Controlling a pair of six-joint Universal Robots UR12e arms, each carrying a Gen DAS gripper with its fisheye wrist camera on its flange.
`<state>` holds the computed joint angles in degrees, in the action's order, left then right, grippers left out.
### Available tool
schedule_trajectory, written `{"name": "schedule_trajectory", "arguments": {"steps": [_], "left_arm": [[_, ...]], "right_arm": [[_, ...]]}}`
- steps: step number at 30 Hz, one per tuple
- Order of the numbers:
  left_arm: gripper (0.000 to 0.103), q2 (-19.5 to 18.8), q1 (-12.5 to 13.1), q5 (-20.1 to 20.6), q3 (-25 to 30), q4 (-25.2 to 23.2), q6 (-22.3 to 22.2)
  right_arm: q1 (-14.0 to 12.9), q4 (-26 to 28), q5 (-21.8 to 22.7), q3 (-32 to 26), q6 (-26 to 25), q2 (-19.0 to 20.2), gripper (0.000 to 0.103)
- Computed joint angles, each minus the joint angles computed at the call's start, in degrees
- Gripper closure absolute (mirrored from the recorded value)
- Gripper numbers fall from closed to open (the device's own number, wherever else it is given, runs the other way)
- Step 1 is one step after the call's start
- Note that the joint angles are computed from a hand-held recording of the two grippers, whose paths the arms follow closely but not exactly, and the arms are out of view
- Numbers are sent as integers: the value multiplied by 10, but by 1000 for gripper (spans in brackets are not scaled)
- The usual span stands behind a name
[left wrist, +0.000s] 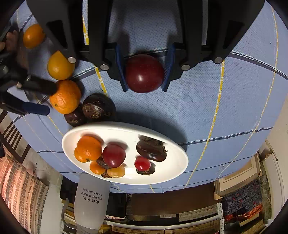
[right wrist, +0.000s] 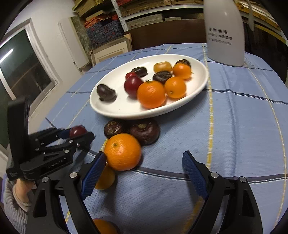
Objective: Organize fruits
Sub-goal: 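Grasp another red plum with the left gripper while the right gripper grasps a mandarin, then carry the plum and mandarin onto the white plate and open both grippers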
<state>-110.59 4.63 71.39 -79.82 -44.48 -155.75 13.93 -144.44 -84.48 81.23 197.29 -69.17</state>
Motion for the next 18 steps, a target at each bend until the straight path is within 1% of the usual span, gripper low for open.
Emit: {"name": "schedule_trajectory", "arguments": {"steps": [2, 4, 5, 6, 7, 8, 9, 10, 14, 18], "left_arm": [[66, -1, -1, 3, 1, 0, 0], [66, -2, -2, 5, 3, -1, 0], [66, -3, -2, 5, 4, -2, 0], [66, -3, -2, 6, 4, -2, 0], [66, -3, -2, 7, 4, -2, 1], [66, -3, -3, 8, 4, -1, 1], [66, -3, -3, 7, 4, -2, 1], [66, -3, -3, 7, 4, -2, 0], [66, -3, 2, -11, 5, -8, -4], [66, 2, 4, -17, -2, -4, -2]], "right_arm": [[4, -7, -6, -3, 1, 4, 17], [6, -11, -8, -5, 5, 6, 22], [5, -15, -1, -5, 9, 8, 24], [5, -16, 5, -5, 13, 9, 29], [4, -19, 11, -5, 17, 10, 37], [2, -22, 29, -5, 20, 11, 42], [0, -25, 44, -5, 23, 11, 54], [-3, -27, 60, -4, 24, 11, 56], [-12, -26, 90, 2, 44, 7, 57], [-20, -32, 98, 10, 63, 1, 57]]}}
